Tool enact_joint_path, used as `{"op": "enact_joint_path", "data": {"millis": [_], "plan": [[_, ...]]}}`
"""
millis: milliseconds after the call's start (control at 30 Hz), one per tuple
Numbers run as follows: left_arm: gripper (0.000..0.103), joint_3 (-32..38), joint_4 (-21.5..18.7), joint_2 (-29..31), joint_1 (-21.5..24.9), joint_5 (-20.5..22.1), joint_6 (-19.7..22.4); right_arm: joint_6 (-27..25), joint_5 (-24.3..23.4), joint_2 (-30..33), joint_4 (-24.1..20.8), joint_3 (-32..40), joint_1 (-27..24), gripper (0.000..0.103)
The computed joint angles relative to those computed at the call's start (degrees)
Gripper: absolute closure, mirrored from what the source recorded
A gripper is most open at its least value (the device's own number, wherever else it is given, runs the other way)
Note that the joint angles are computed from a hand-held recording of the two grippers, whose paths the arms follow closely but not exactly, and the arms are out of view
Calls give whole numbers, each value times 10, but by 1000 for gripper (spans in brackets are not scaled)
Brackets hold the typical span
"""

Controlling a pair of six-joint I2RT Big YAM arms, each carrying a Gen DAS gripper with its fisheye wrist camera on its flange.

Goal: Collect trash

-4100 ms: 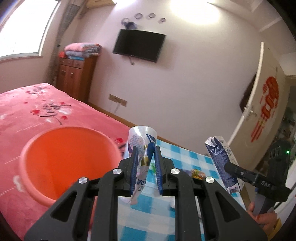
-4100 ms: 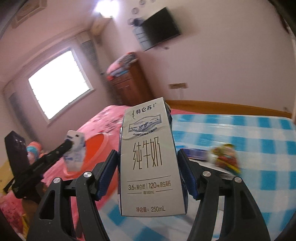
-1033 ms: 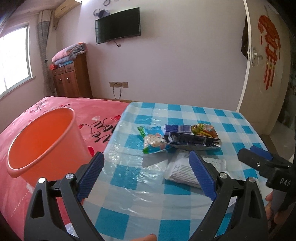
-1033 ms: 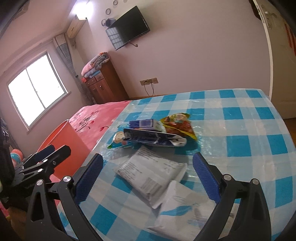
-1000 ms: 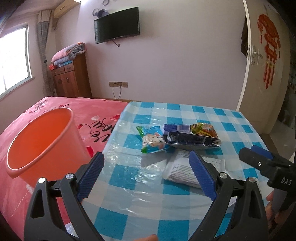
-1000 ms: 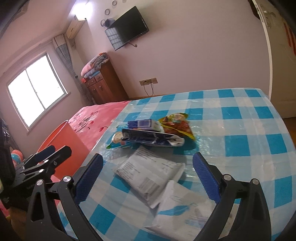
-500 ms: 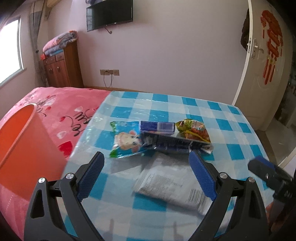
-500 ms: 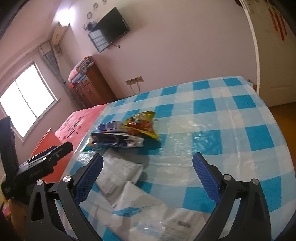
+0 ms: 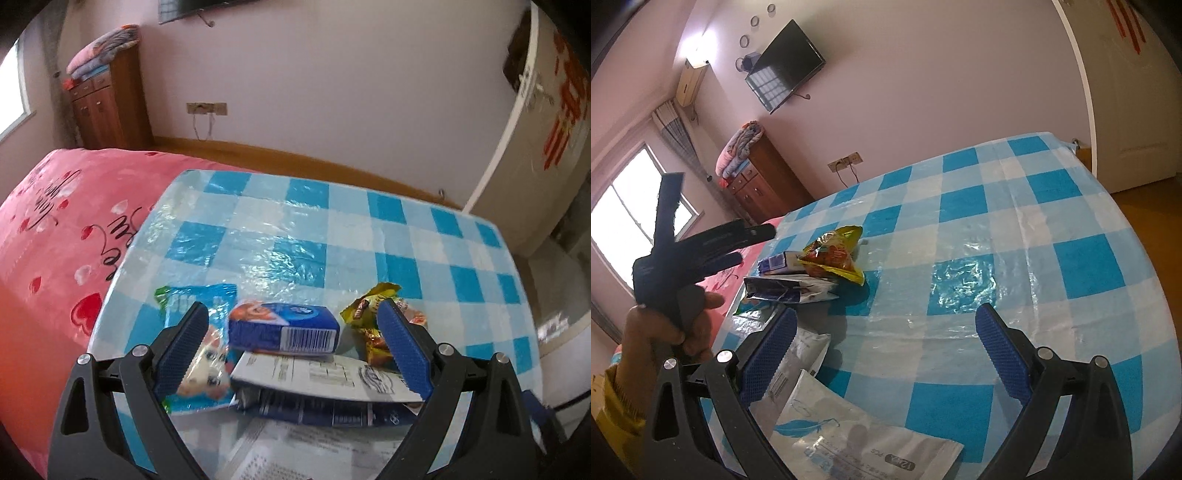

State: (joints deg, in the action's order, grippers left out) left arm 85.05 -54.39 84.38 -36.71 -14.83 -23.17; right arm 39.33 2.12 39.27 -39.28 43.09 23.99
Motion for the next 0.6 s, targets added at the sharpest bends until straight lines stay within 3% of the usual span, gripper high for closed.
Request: {"op": "enact_joint_path", "data": {"millis": [133,300,400,600], "plan": [[10,15,-25,25,-3,-4,24,-4,-11,-4,1,-3,-13,7],[10,12,-29,35,4,2,20,-4,-30,-6,1,-8,-30,7],[29,12,-34,42,5,4,11,-4,-43,-6,0,-10,-36,7],[30,-5,-15,34,3,2,5,-21,-71,-3,-1,-6,-33,7]]}}
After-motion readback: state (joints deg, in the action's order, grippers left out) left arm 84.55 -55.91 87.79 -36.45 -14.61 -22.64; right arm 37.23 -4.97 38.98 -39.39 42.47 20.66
